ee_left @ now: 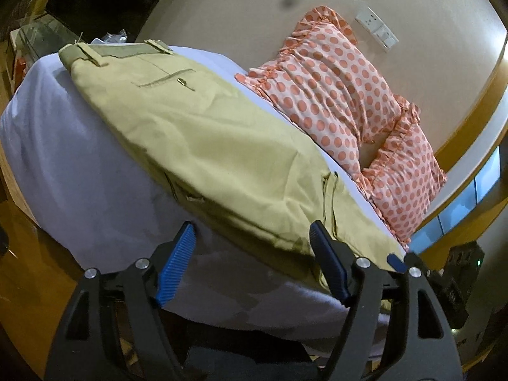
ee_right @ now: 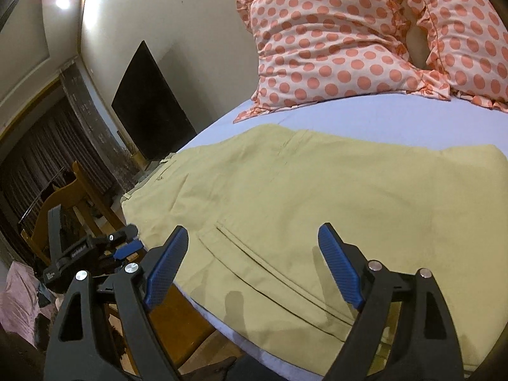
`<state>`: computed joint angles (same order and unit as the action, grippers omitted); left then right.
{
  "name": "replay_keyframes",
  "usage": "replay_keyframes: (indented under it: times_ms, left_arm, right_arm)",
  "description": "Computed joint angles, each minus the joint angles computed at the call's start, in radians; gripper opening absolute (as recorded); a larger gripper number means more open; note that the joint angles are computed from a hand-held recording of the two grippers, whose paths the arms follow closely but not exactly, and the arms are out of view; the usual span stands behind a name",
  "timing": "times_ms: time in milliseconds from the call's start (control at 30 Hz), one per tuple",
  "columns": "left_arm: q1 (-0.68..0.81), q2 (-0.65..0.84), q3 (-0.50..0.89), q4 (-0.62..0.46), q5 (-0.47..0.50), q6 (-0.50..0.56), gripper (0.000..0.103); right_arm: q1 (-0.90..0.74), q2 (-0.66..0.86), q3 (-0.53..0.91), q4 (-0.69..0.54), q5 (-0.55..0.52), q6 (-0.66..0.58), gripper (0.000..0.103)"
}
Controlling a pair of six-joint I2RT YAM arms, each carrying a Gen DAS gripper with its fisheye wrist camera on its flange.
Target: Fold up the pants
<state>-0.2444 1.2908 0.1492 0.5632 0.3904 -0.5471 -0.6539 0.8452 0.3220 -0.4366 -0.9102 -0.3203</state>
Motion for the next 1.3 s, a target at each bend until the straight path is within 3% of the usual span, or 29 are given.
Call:
replay_keyframes:
  times_ms: [133,367,733,933,1000,1100,1300]
  left_arm:
    - [0.104,0.01,0.007,0.019,0.014,-0.011,0.074]
    - [0.361,0.174,0.13,0.026,0.096,-0.025,0.074]
    - [0.319,0.189,0.219,-0.056,0.031,0.018,0.079]
    - [0.285,0.225,0.286,-0.117,0.044,0.022,0.087]
    - [0.312,0.25,0.295,-0.102,0.126,-0.028,0.087]
    - [0.363,0.336,0.307,-0.029,0.327,-0.128,0.081]
    - [0.385,0.368,0.39,-0.156,0.322,-0.105,0.057]
  right_arm:
    - [0.007,-0.005,-0.007,0.002,0.004,0.001,0.086]
    - [0.038,0.021,-0.019,0.05,0.018,0.039,0.087]
    - [0.072,0.08,-0.027,0.121,0.042,0.077,0.087]
    - [0.079,0.096,-0.035,0.144,0.042,0.084,0.088]
    - [0.072,0.099,-0.035,0.142,0.031,0.077,0.088]
    - [0.07,0.106,-0.038,0.15,0.021,0.079,0.088]
    - [0.057,0.118,-0.04,0.15,0.003,0.06,0.088]
